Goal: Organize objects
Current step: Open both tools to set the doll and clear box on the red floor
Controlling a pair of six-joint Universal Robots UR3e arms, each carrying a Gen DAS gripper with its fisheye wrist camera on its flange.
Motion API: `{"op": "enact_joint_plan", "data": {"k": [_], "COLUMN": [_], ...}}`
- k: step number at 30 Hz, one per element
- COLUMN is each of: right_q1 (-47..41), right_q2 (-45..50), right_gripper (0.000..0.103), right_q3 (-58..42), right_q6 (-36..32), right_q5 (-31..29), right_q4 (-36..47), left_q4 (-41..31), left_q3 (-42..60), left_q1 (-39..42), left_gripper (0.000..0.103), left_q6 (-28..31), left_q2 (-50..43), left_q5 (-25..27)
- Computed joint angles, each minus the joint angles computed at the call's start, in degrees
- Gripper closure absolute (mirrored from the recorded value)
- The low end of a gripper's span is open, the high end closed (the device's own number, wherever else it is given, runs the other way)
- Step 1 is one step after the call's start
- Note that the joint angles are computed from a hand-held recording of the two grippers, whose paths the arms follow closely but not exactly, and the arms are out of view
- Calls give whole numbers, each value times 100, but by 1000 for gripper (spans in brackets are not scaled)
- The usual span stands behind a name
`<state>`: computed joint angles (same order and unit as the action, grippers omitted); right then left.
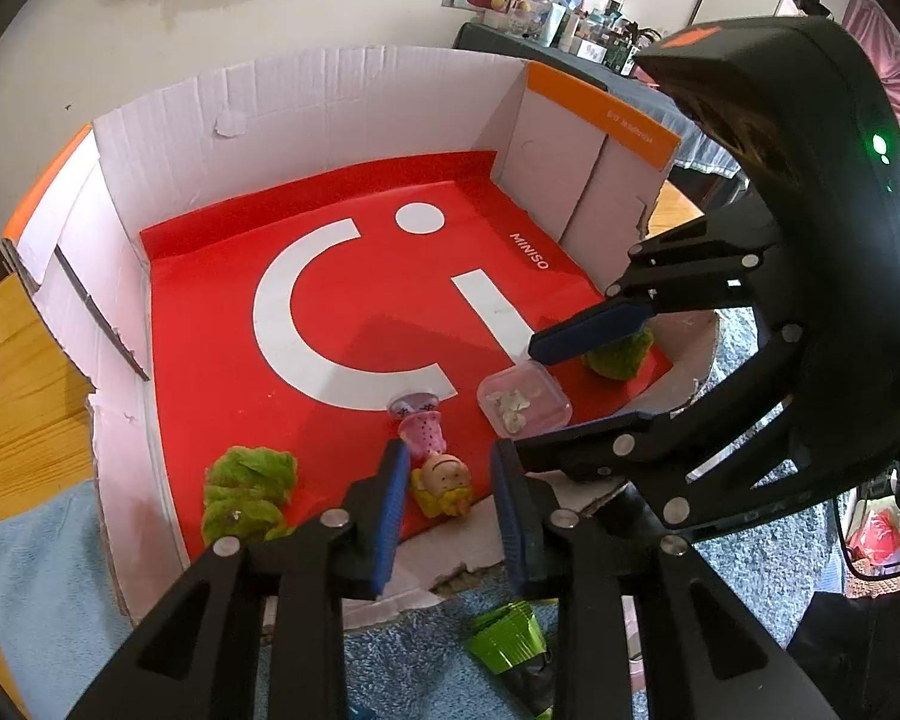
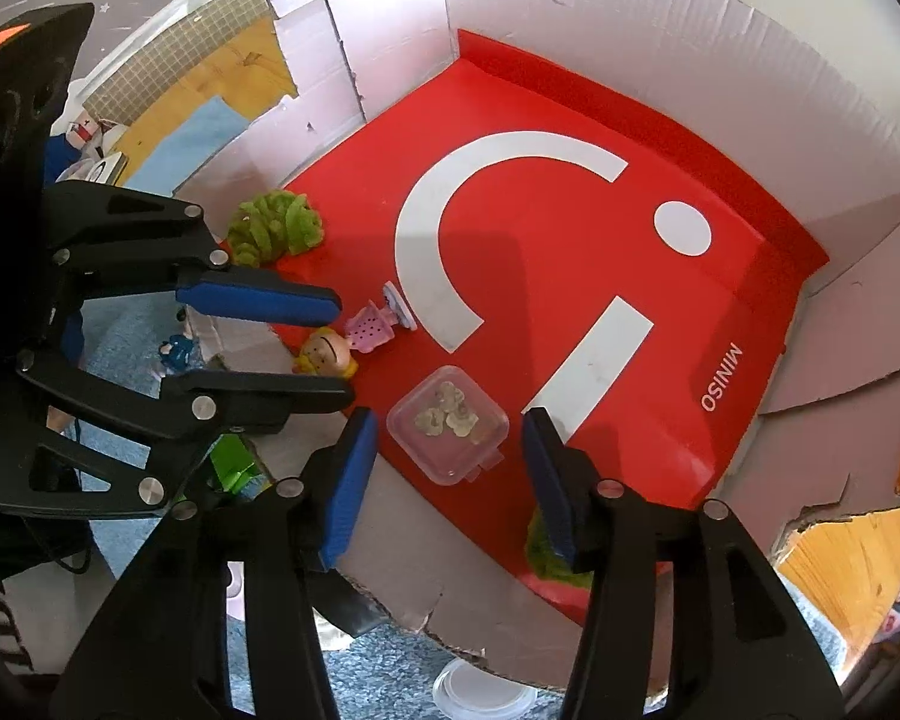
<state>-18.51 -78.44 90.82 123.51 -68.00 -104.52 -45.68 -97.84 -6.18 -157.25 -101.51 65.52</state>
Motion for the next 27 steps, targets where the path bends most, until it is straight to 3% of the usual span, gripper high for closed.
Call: {"op": "enact_joint_plan", "data": {"k": [2,3,4,6,19,21,27], "right_q1": [-30,45,-39,-31,-60,-64,-224], "right_q2": [25,211,213,182,-262,-380,-976], "right_gripper": [54,54,54,54,54,54,54], "right_q3": [-77,-397,-476,-448,-132,-52,372], "right_q6": [-265,-981,-1218,-1212,-1078,-1033,-1008], "right_q5": [49,-14,18,18,122,140,284], "right_q4": [141,489,653,622,486,465,401], "left_q4": [-28,-33,-36,-22,-129,-105,40], "left_q3": [-5,-13,-29,-73,-318,-426,-985], "left_q1": [19,28,38,63,219,278,502], "left_gripper": [74,74,73,68,66,61,61], "left_q6": [5,10,14,19,71,54,-25], "left_q2": [32,50,87,152,676,828,1561], "left_q5": [-20,-29,-32,-59,-180,-232,-374]}}
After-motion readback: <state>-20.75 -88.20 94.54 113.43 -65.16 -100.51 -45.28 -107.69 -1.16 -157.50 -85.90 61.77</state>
